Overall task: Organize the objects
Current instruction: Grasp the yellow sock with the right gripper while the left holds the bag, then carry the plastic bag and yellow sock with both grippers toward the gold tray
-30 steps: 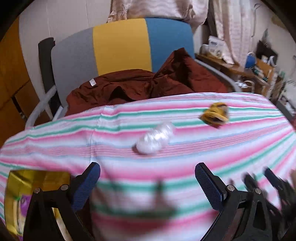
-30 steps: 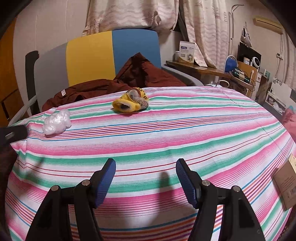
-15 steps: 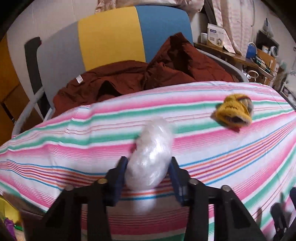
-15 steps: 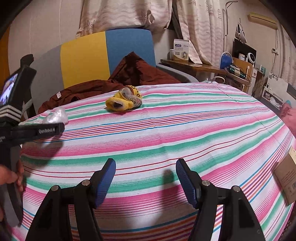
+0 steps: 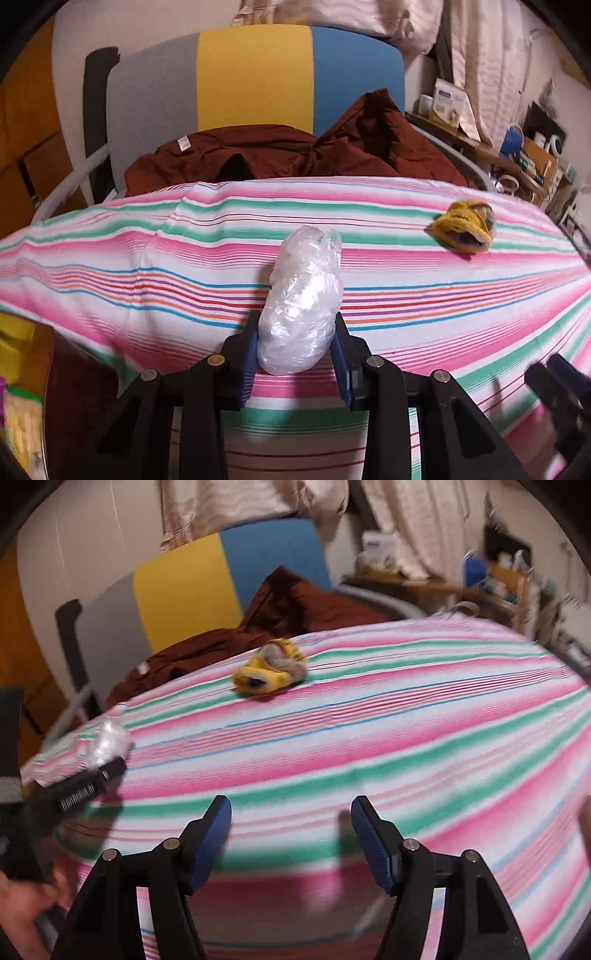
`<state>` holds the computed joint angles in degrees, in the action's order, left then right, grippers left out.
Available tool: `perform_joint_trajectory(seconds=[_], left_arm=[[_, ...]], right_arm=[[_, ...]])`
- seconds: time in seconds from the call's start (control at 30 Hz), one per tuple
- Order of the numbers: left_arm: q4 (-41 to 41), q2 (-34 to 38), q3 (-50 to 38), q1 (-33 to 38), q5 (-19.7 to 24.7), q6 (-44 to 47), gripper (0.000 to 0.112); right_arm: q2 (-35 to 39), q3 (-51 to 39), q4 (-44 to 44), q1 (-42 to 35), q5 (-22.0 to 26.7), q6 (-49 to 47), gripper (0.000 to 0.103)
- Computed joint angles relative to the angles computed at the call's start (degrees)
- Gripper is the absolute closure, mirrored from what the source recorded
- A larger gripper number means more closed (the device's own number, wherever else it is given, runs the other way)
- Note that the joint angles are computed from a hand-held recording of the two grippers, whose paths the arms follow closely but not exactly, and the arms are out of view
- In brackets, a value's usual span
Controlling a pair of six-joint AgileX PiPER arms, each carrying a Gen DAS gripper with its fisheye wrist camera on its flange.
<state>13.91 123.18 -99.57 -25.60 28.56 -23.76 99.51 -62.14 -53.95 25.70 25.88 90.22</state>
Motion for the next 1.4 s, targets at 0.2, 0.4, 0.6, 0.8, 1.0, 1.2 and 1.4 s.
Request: perform_joint_trajectory(seconds=[0.2,0.4,0.6,0.8,1.0,1.2,1.4], left_arm=[[1.52,-0.10,0.70,-0.45,-0.62,-0.78,0.076],[0.36,-0.16,1.33,-0.03,-1.60,0.04,0.076],[-1.64,-0.47,2.11,0.45,-2.73,1.30,0.076],[-1.09,-0.45,2.16,0.37,-2.87,0.78,0.075],[-2.74,-0.40,2.21,0.75,-3.27,2.13,0.074],[-4.18,-0.50,2.30,1.01,-3.46,3.20,0.074],[-3.83,-0.60,2.16,0.89,-2.98,3.03,0.074]], right_arm=[[6.82,-13.37,7.70,-6.54,-2.53,-15.76,0.030],[17.99,-30.43,19.43,-10.01,0.88,-29.14,0.030],[26.15,-40.96,25.73,-10.82,5.94,-37.94,0.033],[22.03,-32.80,16.43,-10.22,-0.43,-27.45,0.061],[15.86,-23.46,5.19,-6.22,-2.11,-16.76,0.070],[6.91,-10.73,-6.31,-1.35,-2.58,1.21,0.071],[0.32,-0.63,-16.25,7.17,-0.18,20.42,0.071]])
